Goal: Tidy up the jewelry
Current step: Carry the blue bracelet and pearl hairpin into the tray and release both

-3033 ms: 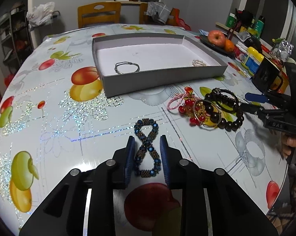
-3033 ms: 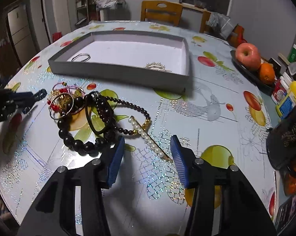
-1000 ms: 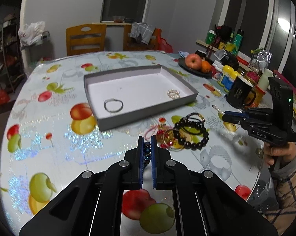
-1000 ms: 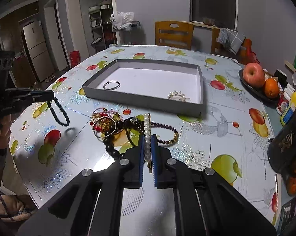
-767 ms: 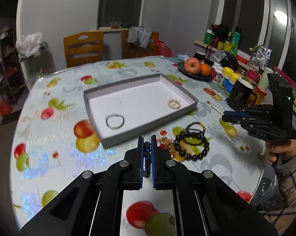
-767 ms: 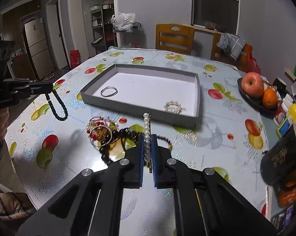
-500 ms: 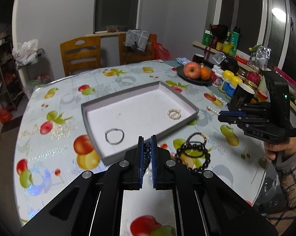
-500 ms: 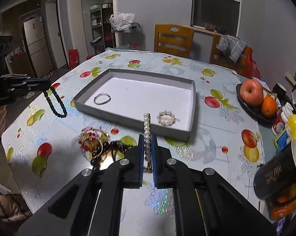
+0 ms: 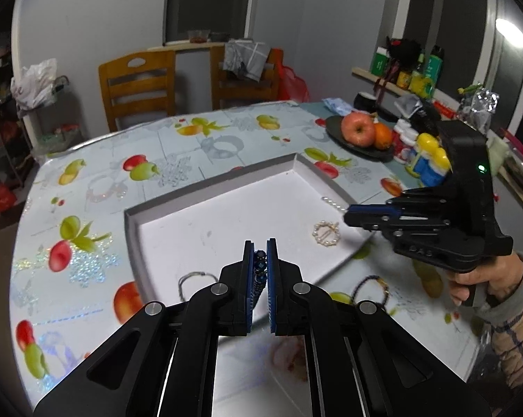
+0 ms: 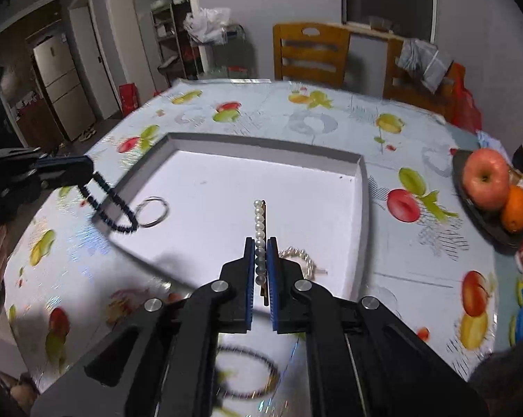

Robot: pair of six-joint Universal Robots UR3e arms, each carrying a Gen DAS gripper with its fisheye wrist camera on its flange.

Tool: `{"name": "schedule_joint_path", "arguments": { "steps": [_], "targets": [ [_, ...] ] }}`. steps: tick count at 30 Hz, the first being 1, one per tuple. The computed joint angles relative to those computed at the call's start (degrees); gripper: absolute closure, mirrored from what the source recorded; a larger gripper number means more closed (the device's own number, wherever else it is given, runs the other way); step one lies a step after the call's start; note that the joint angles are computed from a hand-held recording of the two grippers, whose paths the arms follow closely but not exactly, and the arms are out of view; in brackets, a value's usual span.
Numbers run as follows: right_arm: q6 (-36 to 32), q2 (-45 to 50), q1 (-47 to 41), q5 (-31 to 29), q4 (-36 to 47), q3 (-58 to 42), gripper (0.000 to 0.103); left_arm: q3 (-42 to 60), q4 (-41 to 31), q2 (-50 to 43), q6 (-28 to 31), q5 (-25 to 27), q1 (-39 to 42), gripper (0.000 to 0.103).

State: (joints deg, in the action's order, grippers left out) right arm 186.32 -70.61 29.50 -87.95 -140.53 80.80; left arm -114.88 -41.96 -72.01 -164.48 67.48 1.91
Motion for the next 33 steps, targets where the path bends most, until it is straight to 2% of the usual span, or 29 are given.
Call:
{"name": "schedule_joint_path", "arguments": {
  "steps": [3,12,15,24,25,27,28,31,32,33],
  "targets": [
    [0.0,4.8,-0.9,0.1,1.9,-4.5,0.096,1.7,3.5,-6.1,-1.2,1.2,-1.6,0.096],
    [0.8,11.9,-2.8,-1.5,5.3,-11.3,0.096,3.7,10.3,-16.1,-2.7,0.7,-3.0,0.096],
    [0.9,13.3,-3.0,-2.1,5.9,-12.7,0.096,5.0,12.2,-20.2,-3.8,2.9,-4.1,0.095],
    [0.3,16.7,-1.6,-4.1,7.7,-16.7,0.096,4.4,14.7,-24.8,-4.3,6.6,-4.8,0.094],
    [0.2,16.8,-1.5,-4.2,7.6,-16.8,0.095,3.9,15.1,-24.7,-4.3,6.9,-4.6,0.091],
    [0.4,16.2,-1.2,-4.2,6.3,-15.7,0.087,2.3,16.5,-23.7,-5.0,7.5,-4.1,0.071],
    [0.6,15.7,-1.1,-4.3,5.3,-14.8,0.079,1.8,16.8,-23.4,-5.2,7.5,-3.9,0.066],
    [0.8,13.1,-0.5,-4.2,1.4,-10.9,0.074,-0.7,17.7,-20.6,-5.1,7.1,-2.8,0.054],
    [0.8,12.5,-0.3,-4.4,0.9,-10.3,0.069,-1.9,18.3,-19.1,-4.8,6.8,-2.5,0.045],
    [0.7,11.6,0.1,-4.7,-0.2,-9.2,0.066,-2.9,18.7,-17.9,-4.5,6.6,-2.2,0.043]
  ]
}}
